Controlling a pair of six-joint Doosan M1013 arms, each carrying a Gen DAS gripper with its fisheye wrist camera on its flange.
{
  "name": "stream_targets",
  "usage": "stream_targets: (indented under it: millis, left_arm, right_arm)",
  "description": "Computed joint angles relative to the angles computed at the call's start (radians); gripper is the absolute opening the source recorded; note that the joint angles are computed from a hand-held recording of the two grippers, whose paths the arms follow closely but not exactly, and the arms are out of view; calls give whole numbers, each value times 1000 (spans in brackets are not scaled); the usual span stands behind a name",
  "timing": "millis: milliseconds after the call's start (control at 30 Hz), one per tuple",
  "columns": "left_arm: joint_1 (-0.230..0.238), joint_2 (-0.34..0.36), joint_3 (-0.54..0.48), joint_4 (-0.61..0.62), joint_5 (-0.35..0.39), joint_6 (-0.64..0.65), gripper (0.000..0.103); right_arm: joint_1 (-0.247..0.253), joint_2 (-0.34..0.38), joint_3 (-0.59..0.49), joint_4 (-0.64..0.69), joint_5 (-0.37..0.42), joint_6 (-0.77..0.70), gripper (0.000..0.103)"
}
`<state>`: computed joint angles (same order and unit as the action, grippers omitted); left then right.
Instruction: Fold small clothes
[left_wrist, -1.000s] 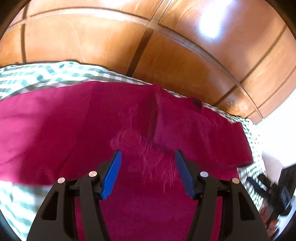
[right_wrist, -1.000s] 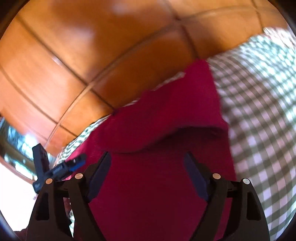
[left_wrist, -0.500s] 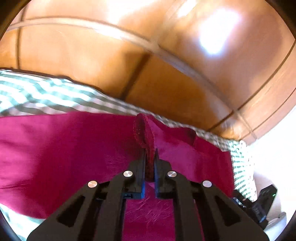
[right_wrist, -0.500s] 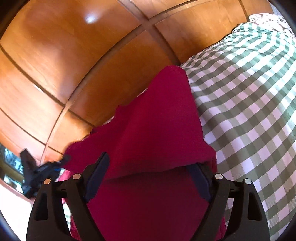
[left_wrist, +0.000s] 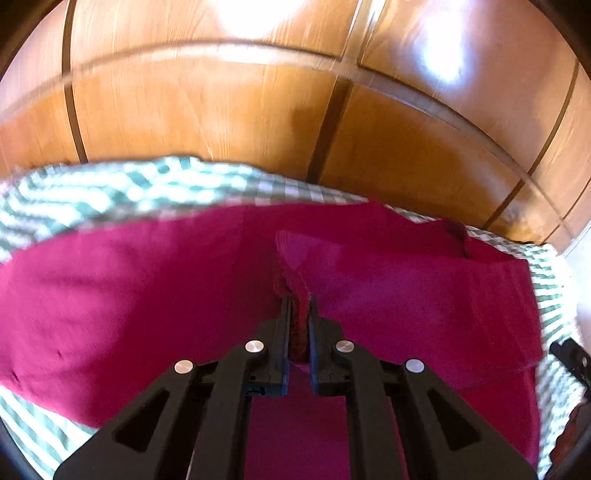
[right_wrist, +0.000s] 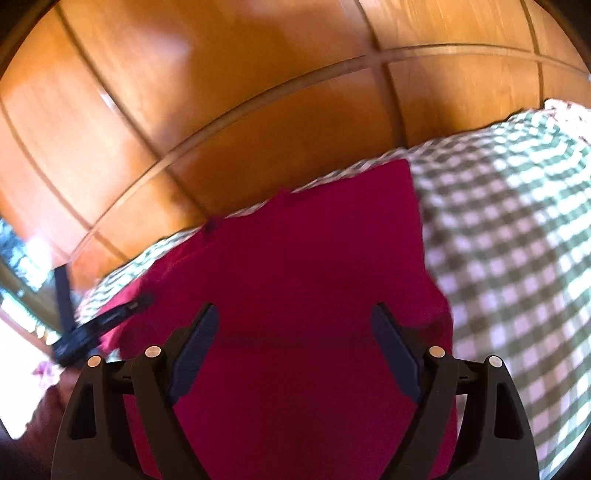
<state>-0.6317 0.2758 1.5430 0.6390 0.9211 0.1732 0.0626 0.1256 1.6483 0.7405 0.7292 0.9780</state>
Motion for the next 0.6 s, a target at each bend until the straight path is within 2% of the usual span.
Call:
stream_targets:
  millis: [33, 67, 100, 167, 233, 267, 333, 433, 600]
  left_arm:
    - [2, 12, -16, -7, 29, 25, 9]
    - [7, 22, -25, -32, 47, 62, 10]
    - [9, 25, -23, -33, 55, 68, 13]
    - [9, 12, 1, -31, 42, 56, 17]
    - [8, -10, 26, -33, 21, 14, 35]
    - [7, -29, 45, -40, -5, -15, 37]
    - [-12, -58, 69, -16, 3, -81, 51]
    - [-44, -107, 119, 53, 1, -175, 53]
    - [-74, -222, 253, 105, -21, -404, 57]
  right_arm:
    - [23, 21, -14, -114, -28, 92, 84]
    - [48, 43, -33, -235, -23, 190, 84]
    - [65, 56, -30, -311, -37, 236, 84]
    - [106, 37, 17, -439, -159, 260, 89]
    - [124, 27, 31, -531, -194, 327, 91]
    - [120, 27, 29, -519, -184, 331, 91]
    - [115, 22, 25, -531, -173, 360, 91]
    - [121, -18, 51, -573, -197, 411, 91]
    - [119, -94, 133, -446, -179, 285, 93]
